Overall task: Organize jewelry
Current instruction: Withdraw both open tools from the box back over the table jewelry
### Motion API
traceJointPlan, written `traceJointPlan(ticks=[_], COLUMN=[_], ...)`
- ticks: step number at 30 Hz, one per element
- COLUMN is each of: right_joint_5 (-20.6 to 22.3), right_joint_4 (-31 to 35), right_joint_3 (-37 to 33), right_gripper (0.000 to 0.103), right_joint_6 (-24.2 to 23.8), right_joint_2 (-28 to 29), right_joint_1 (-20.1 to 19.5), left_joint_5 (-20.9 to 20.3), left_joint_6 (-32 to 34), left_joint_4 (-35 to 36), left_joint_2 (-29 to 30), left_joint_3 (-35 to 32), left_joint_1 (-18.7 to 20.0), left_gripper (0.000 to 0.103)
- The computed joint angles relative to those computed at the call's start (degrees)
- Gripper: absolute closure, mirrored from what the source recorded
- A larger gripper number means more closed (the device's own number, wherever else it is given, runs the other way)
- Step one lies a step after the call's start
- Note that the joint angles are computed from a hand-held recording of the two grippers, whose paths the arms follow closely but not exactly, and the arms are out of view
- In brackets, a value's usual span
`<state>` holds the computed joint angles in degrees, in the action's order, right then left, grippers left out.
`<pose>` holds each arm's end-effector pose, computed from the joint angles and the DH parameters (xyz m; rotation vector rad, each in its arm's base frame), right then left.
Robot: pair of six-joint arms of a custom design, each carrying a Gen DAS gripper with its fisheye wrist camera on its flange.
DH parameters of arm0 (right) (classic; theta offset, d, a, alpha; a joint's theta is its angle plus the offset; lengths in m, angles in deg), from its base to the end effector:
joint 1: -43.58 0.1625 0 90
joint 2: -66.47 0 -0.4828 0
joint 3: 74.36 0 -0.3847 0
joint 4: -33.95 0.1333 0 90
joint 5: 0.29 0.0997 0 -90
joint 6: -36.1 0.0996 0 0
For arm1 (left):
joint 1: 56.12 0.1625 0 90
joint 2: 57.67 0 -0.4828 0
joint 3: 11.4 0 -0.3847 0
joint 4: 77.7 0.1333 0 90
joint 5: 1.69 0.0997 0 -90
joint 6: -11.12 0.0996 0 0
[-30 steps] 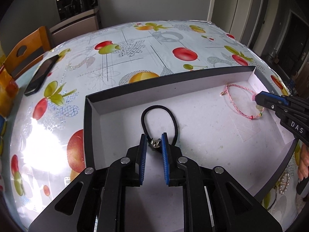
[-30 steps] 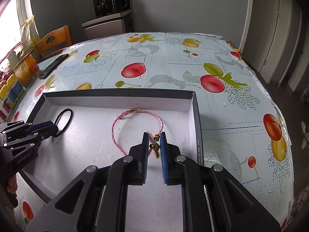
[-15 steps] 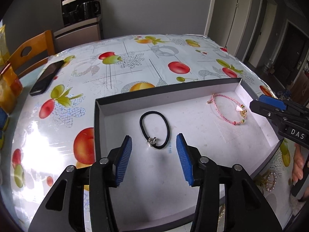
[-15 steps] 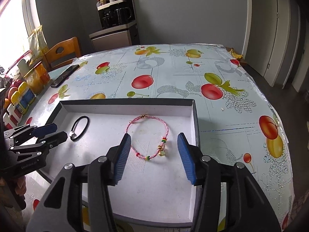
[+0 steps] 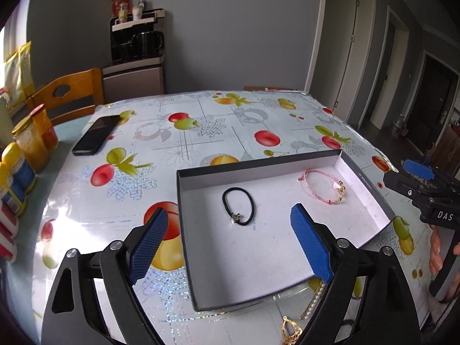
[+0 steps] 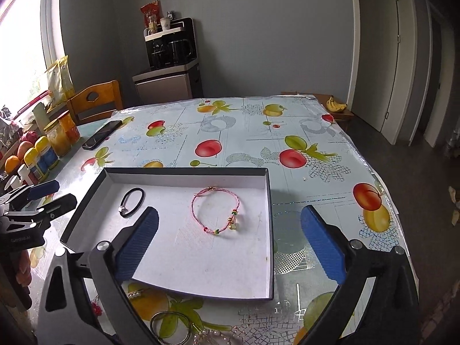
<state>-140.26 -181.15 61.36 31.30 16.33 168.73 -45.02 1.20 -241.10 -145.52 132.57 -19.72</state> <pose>0.3096 -0.3406 0.1636 0.4166 -2.2538 1.0595 -0.1581 -0.3722 0.2899 0.7650 2.3420 -0.8759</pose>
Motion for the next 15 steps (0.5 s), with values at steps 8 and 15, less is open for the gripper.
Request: traceJointPlan(ticks=[8,15], right_joint_5=[-3.8,-4.4], right_joint_4=[1.5,5.5], right_joint_3=[2.0,4.8], right_gripper=[0.005,0.005], right_joint_6=[3.1,7.2], right_joint_2=[0.0,0.4], right_joint_1=[2.5,4.2], left_joint_5=[3.0,4.1], left_joint_6=[-4.8,-9.1], left_joint_4=[8.2,17.7], left_joint_2=[-5.9,-11.3], left_joint_3=[2.6,3.9], left_joint_1=[-3.6,-6.6], left_gripper=[0.012,0.010])
